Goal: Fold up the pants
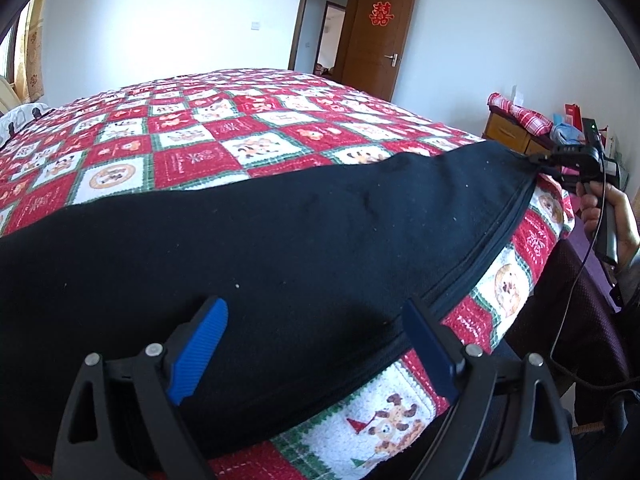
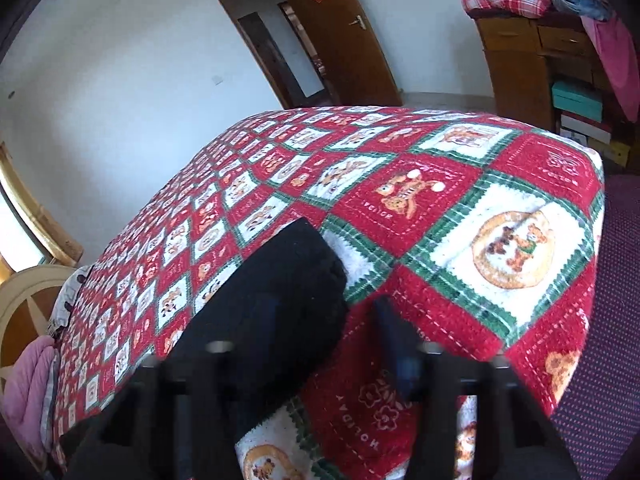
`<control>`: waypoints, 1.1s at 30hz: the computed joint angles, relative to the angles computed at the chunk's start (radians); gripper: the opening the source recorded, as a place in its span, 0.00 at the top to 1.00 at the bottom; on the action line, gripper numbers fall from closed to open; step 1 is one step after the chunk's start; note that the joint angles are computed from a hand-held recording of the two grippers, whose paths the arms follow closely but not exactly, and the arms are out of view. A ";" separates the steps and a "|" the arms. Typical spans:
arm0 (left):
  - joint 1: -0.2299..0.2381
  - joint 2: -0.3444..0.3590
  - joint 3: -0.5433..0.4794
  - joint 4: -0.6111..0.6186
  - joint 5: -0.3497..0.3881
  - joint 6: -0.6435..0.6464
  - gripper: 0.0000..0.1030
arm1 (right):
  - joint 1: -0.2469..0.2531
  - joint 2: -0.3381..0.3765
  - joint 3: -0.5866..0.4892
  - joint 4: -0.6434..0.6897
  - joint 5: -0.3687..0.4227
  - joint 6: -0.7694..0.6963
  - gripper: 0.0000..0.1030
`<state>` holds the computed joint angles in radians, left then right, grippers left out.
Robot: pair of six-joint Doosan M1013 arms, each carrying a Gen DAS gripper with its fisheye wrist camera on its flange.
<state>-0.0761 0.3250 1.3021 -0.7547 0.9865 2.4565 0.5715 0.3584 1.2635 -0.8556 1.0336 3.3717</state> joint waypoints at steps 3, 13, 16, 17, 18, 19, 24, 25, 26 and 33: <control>0.000 -0.001 0.001 -0.002 0.001 0.003 0.11 | 0.000 -0.022 0.040 -0.045 -0.089 0.067 0.92; 0.002 -0.002 0.009 -0.009 -0.005 0.027 0.09 | 0.006 -0.018 0.036 0.016 0.005 -0.006 0.92; 0.008 0.000 0.008 -0.029 0.004 0.027 0.09 | 0.012 -0.015 0.019 -0.002 0.058 -0.020 0.65; 0.009 0.000 0.008 -0.033 0.005 0.027 0.09 | 0.021 -0.008 0.001 -0.027 0.127 -0.010 0.50; 0.011 0.000 0.008 -0.039 0.005 0.027 0.09 | 0.033 -0.003 -0.013 -0.062 0.204 0.017 0.49; 0.011 -0.001 0.009 -0.042 0.004 0.025 0.09 | 0.044 -0.003 -0.019 -0.096 0.253 0.046 0.49; 0.011 -0.007 0.014 -0.041 -0.017 0.010 0.09 | 0.086 0.025 -0.087 -0.206 0.232 -0.032 0.49; 0.012 -0.006 0.012 -0.037 -0.020 0.000 0.09 | 0.090 0.037 -0.106 -0.200 0.180 -0.080 0.49; 0.014 -0.004 0.009 -0.031 -0.018 -0.010 0.09 | 0.089 0.053 -0.130 -0.168 0.121 -0.148 0.49; 0.040 -0.007 0.008 -0.044 -0.039 -0.045 0.09 | 0.045 0.214 -0.323 0.381 0.021 -0.711 0.49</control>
<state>-0.0365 0.3184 1.3096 -0.7984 0.9478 2.4117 0.6166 0.5728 0.9401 -0.4742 1.0546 2.6609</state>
